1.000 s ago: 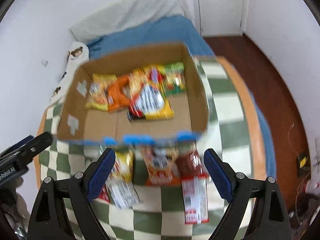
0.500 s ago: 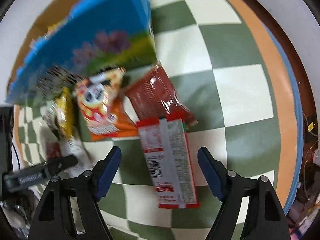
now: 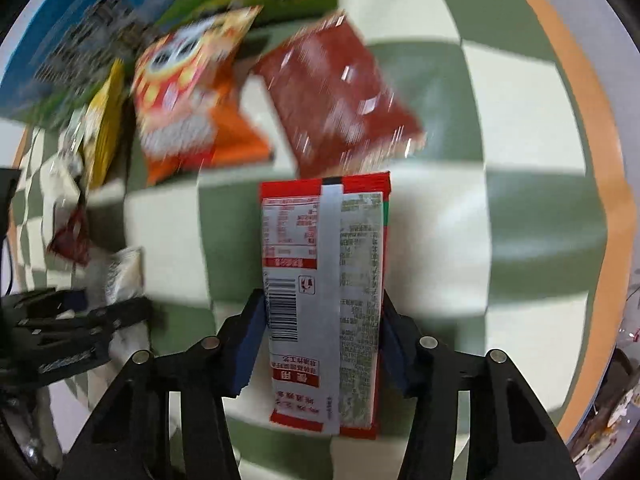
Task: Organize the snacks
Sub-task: 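Grasp the white wafer packet with the left tool while the right tool grasps the red-white stick pack, then carry both packets into the box and open both tools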
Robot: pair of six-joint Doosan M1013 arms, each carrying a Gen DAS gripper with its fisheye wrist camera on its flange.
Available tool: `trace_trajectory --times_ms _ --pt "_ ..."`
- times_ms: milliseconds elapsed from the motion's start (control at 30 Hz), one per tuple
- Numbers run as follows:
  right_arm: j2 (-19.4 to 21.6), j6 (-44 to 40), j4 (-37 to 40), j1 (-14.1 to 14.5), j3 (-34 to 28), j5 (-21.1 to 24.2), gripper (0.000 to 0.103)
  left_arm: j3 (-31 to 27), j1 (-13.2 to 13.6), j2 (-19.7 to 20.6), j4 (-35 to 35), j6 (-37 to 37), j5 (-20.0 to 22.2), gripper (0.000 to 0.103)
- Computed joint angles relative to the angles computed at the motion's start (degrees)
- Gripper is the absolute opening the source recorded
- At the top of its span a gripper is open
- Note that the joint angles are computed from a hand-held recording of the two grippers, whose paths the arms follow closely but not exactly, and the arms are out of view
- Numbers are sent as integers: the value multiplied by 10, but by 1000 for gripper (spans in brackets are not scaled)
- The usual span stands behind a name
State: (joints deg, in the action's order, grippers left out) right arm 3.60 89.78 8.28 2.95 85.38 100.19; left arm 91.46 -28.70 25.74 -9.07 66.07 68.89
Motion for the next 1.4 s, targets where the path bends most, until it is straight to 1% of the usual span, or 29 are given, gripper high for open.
trace_trajectory --times_ms 33,100,200,233,300,367,433,500,600,700,800,867,933,967,1033,1067,1100,1167,1233,1300,1367,1400 --pt "-6 7 8 -2 6 5 54 1 -2 2 0 2 -5 56" --pt "-12 20 10 -2 15 7 55 1 -1 4 -4 -2 -13 58" --pt "-15 42 11 -3 27 2 61 4 -4 3 -4 -10 -19 57" --pt "-16 51 11 -2 31 0 63 6 -4 1 -5 -11 -22 54" --pt "-18 69 4 0 35 -6 64 13 -5 -5 3 -18 -26 50" --pt "-21 68 -17 11 38 -15 62 23 -3 -14 3 -18 -31 48" --pt "-28 61 -42 24 43 -26 55 25 -5 -19 4 -19 -33 47" --pt "-35 69 -48 34 47 -34 51 24 -2 -24 2 -15 -30 45" --pt "-45 84 -25 27 46 -32 48 18 3 -32 -5 -6 -29 45" --pt "-52 91 7 11 37 -25 48 14 9 -47 -18 5 -33 45" --pt "-53 95 37 5 20 -25 48 4 19 -64 -35 12 -39 45" --pt "-51 100 67 -3 1 -25 48 -7 27 -75 -48 18 -44 45" --pt "-44 102 95 -5 -28 -29 48 -22 39 -85 -67 27 -52 45" --pt "-29 101 104 -5 -53 -29 48 -33 46 -85 -71 33 -54 45" --pt "-13 94 130 -6 -93 -36 48 -58 58 -85 -72 44 -58 45" --pt "7 92 138 -6 -125 -37 48 -74 64 -84 -71 45 -60 45" --pt "19 88 146 -4 -149 -40 48 -86 68 -82 -67 44 -60 45" --pt "46 89 155 5 -200 -44 48 -117 71 -70 -47 32 -55 45" --pt "77 81 140 16 -246 -50 48 -152 76 -53 -23 20 -41 45" --pt "119 71 114 21 -305 -52 48 -196 88 -22 -7 13 -15 45" --pt "151 71 87 30 -354 -39 48 -233 97 7 6 7 13 45" --pt "166 69 76 29 -373 -36 48 -243 99 20 13 5 22 45"
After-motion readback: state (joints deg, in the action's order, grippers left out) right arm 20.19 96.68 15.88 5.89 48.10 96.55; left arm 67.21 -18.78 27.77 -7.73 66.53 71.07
